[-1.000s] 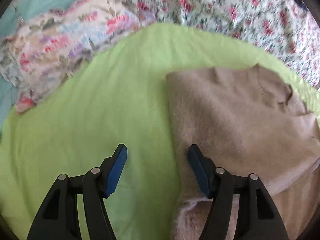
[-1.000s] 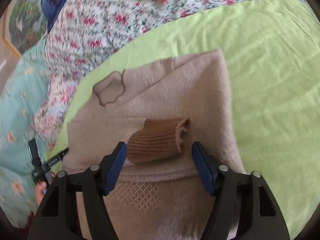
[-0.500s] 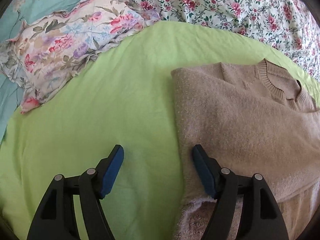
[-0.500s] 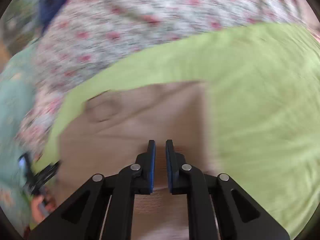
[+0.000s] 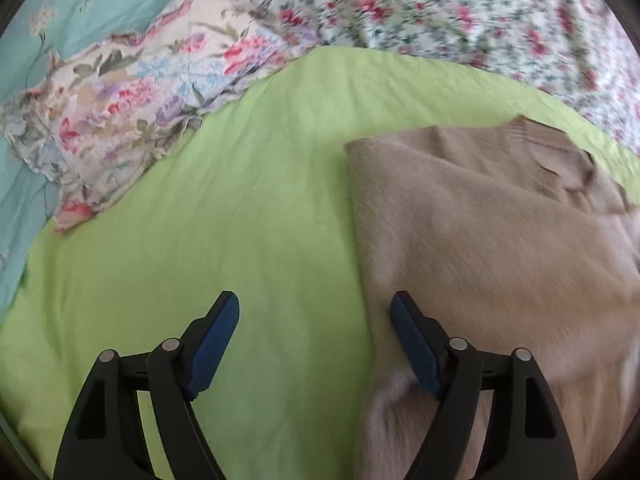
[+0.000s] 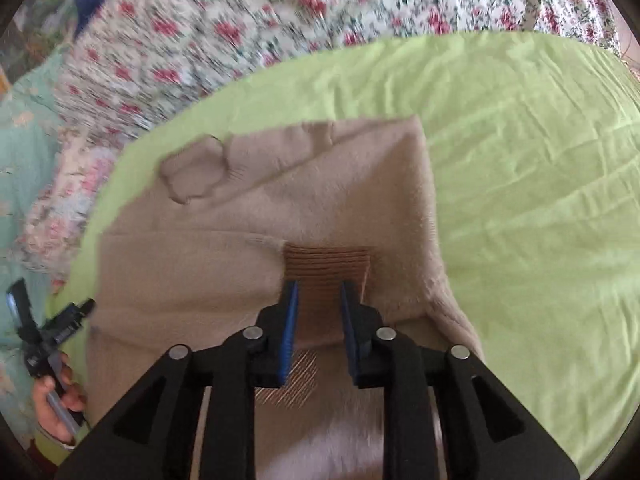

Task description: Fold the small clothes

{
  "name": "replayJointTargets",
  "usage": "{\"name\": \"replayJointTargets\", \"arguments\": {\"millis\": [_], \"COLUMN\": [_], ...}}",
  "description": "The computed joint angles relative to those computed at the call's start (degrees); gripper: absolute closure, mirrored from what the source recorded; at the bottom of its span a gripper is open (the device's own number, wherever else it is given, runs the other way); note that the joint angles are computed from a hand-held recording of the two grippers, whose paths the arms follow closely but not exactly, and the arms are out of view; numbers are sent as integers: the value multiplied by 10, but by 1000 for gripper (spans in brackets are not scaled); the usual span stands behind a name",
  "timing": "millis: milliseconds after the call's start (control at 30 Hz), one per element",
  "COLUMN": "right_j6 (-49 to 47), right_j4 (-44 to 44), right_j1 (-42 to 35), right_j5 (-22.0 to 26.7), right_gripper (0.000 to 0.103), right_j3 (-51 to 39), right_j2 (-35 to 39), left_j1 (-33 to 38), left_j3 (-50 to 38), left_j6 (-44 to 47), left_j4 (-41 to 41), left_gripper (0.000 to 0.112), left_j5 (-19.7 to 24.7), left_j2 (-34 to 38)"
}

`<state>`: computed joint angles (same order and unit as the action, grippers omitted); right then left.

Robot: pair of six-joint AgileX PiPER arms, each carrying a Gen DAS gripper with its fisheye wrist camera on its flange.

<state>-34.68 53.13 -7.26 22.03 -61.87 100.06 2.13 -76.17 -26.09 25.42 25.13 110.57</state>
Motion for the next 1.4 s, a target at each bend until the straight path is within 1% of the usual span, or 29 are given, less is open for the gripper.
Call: {"name": "replayJointTargets", "arguments": {"millis": [33, 67, 133, 200, 233, 333, 367, 433, 500, 600, 633, 667, 700, 767, 833, 867, 967, 1033, 1100, 1133, 1233, 1300, 1367, 1400], "right_j6": [-8, -39, -82, -112, -111, -162, -184, -201, -227, -284, -305, -318, -340, -394, -440, -457, -510, -547, -573, -580, -586, -594, -602, -607], "right_j4": [5, 28, 69, 98, 98, 134, 144, 137, 136, 133, 124, 117, 102, 75, 46, 33, 14, 13, 17, 16, 0, 0, 21, 39], "right_j1": [0, -8, -17, -25, -25, -51, -67, -92, -128, -217, -255, -281, -325, -418, -484, -505, -538, -538, -522, -513, -492, -472, -436, -413], "right_j5": [-1, 8, 24, 41, 44, 77, 95, 115, 145, 221, 248, 264, 292, 353, 392, 401, 414, 414, 399, 393, 396, 391, 366, 349], "right_gripper": [70, 64, 62, 60, 58, 52, 49, 47, 46, 44, 44, 43, 42, 40, 39, 38, 38, 38, 38, 38, 38, 38, 38, 40], "right_j3": [17, 47, 83, 122, 132, 195, 222, 265, 302, 358, 378, 391, 408, 433, 449, 455, 472, 480, 488, 490, 489, 491, 497, 499], "right_j2": [-18, -48, -82, -121, -134, -184, -205, -241, -271, -316, -335, -347, -363, -370, -356, -352, -327, -296, -279, -276, -274, -266, -254, -243], "left_j1": [0, 2, 10, 25, 33, 57, 67, 85, 98, 115, 125, 141, 151, 153, 158, 160, 189, 233, 298, 324, 362, 363, 344, 337], "left_j3": [28, 59, 123, 173, 207, 287, 316, 366, 406, 458, 471, 489, 505, 531, 547, 557, 574, 582, 583, 584, 583, 585, 593, 597], "left_j6": [23, 53, 152, 264, 320, 453, 496, 559, 596, 645, 673, 717, 749, 786, 820, 834, 888, 938, 1010, 1040, 1081, 1097, 1102, 1107], "left_j4": [-19, -48, -150, -263, -320, -447, -484, -539, -562, -595, -619, -652, -673, -689, -699, -700, -712, -724, -741, -744, -729, -719, -716, -715], "left_gripper": [35, 34, 33, 33, 33, 33, 33, 33, 33, 33, 33, 33, 33, 32, 30, 30, 30, 30, 30, 30, 31, 33, 37, 39], "left_j5": [-10, -20, -34, -34, -30, -15, -4, 17, 28, 48, 60, 77, 88, 99, 120, 128, 166, 205, 265, 287, 330, 334, 315, 307], "left_j2": [-26, -57, -119, -167, -200, -273, -299, -338, -362, -392, -399, -410, -422, -450, -467, -478, -490, -492, -471, -458, -440, -430, -420, -414]}}
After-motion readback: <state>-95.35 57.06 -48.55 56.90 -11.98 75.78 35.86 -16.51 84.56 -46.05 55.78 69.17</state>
